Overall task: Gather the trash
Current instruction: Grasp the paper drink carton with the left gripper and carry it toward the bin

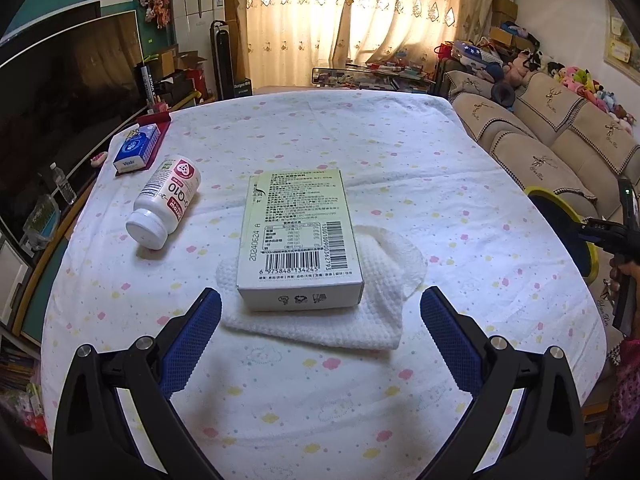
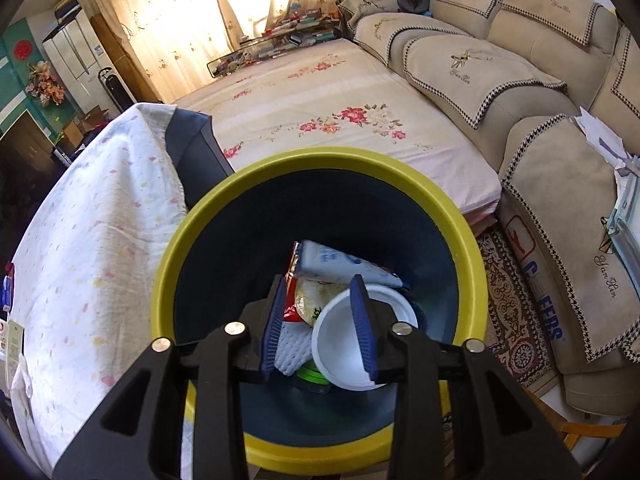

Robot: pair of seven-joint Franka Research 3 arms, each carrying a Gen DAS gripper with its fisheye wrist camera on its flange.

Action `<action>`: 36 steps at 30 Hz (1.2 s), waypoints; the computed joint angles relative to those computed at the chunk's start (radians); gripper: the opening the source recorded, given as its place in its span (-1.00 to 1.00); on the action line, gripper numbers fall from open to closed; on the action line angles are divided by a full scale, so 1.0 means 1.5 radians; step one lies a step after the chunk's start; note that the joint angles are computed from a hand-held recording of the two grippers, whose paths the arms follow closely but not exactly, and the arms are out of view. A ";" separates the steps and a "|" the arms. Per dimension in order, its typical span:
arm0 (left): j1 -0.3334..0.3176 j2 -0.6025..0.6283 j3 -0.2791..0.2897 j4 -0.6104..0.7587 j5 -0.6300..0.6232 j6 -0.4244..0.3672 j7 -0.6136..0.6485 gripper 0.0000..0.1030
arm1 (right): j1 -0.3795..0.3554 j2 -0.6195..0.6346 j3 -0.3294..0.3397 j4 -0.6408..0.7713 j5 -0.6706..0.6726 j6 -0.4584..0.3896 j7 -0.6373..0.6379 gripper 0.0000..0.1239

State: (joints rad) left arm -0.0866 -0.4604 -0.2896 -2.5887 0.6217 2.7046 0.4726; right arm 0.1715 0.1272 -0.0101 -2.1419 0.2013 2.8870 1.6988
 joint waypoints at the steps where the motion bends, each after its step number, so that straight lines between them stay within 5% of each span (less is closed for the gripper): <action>1: 0.003 0.002 -0.002 0.004 0.003 -0.003 -0.001 0.91 | 0.000 -0.005 0.002 -0.005 0.002 0.004 -0.003 -0.46; 14: 0.023 0.112 0.023 0.113 0.048 -0.047 0.019 0.91 | 0.003 -0.046 0.018 -0.044 0.050 0.028 -0.064 -0.38; 32: 0.002 0.272 0.083 0.239 -0.091 -0.072 0.167 0.90 | 0.013 -0.026 0.025 -0.022 0.079 0.010 -0.102 -0.36; 36: -0.003 0.293 0.084 0.261 -0.110 -0.092 0.191 0.68 | 0.014 -0.025 0.027 -0.020 0.089 0.008 -0.113 -0.36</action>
